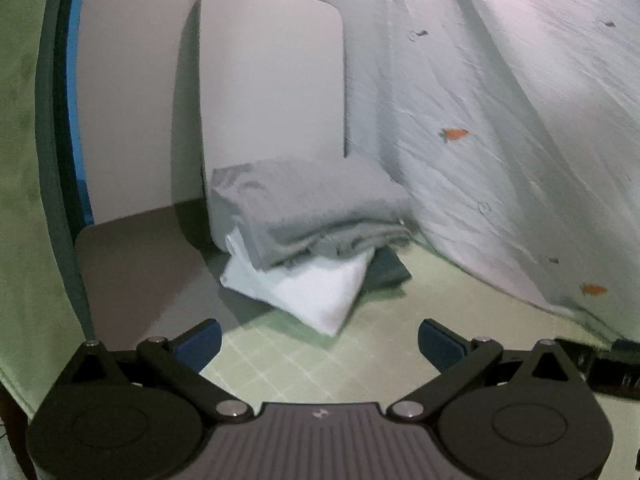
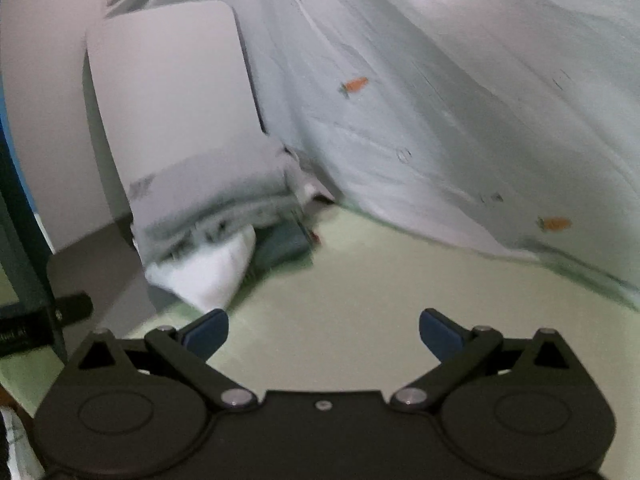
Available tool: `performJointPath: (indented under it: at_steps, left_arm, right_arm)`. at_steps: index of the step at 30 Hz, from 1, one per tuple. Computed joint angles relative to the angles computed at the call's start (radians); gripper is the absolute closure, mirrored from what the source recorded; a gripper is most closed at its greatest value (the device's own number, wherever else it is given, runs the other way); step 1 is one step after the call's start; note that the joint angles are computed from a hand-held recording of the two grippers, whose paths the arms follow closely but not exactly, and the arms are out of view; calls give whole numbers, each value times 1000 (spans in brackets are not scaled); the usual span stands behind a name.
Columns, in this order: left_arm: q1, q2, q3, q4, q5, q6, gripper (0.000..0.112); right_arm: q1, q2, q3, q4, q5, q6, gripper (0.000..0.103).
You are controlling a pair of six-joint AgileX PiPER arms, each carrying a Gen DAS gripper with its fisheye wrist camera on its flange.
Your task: Fold clothes
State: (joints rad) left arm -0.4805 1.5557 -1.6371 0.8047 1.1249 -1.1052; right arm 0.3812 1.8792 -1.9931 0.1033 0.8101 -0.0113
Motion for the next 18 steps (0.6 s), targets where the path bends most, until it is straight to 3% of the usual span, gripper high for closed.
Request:
performJointPath:
  at_steps: [6, 18]
  left_arm:
    - [-36, -39, 51, 1, 5, -6, 9]
    - [-40, -110, 133, 4, -23, -18, 9]
  right_arm:
    - [26, -172, 265, -88, -86, 47, 0]
    - [80, -209, 319, -165, -100, 133, 0]
